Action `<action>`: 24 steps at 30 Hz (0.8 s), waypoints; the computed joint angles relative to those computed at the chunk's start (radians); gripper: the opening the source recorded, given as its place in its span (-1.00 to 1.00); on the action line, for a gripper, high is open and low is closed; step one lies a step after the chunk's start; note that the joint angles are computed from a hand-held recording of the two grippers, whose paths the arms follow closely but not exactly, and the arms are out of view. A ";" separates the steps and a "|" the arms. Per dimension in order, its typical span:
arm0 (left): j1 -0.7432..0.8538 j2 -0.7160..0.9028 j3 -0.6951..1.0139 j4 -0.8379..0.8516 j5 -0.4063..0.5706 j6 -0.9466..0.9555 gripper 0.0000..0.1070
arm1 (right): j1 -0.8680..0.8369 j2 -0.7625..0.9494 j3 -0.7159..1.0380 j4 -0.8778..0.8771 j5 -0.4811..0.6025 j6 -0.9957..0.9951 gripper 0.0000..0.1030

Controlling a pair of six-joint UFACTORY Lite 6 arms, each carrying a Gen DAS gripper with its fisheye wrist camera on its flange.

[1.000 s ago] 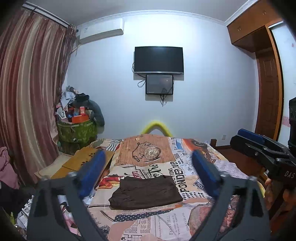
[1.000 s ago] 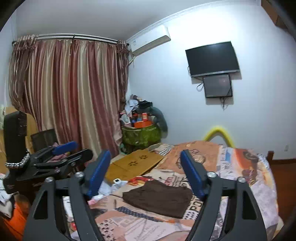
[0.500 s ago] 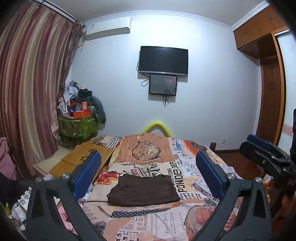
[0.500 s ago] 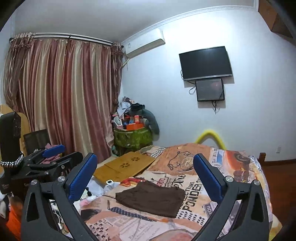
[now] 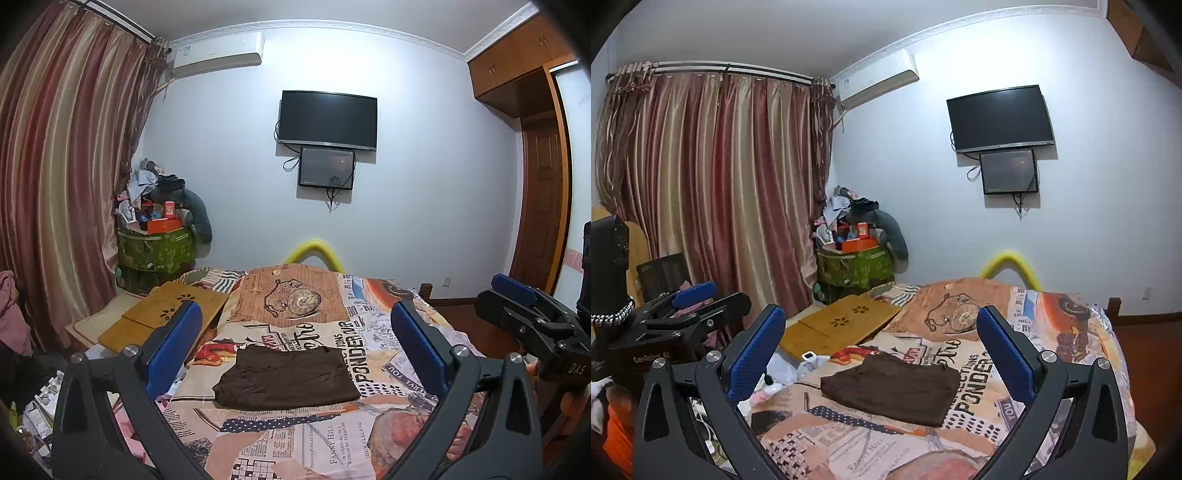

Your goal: Fold small clothes

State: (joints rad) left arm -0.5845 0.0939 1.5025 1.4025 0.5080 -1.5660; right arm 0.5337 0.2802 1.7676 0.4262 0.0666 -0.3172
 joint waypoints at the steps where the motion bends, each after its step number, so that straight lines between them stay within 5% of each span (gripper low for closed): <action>1: 0.001 0.000 -0.002 0.002 -0.003 -0.004 0.92 | -0.001 -0.001 0.001 -0.010 0.004 0.010 1.00; 24: 0.014 -0.012 -0.015 0.001 -0.030 0.012 0.92 | -0.014 -0.003 0.013 -0.041 0.031 0.055 1.00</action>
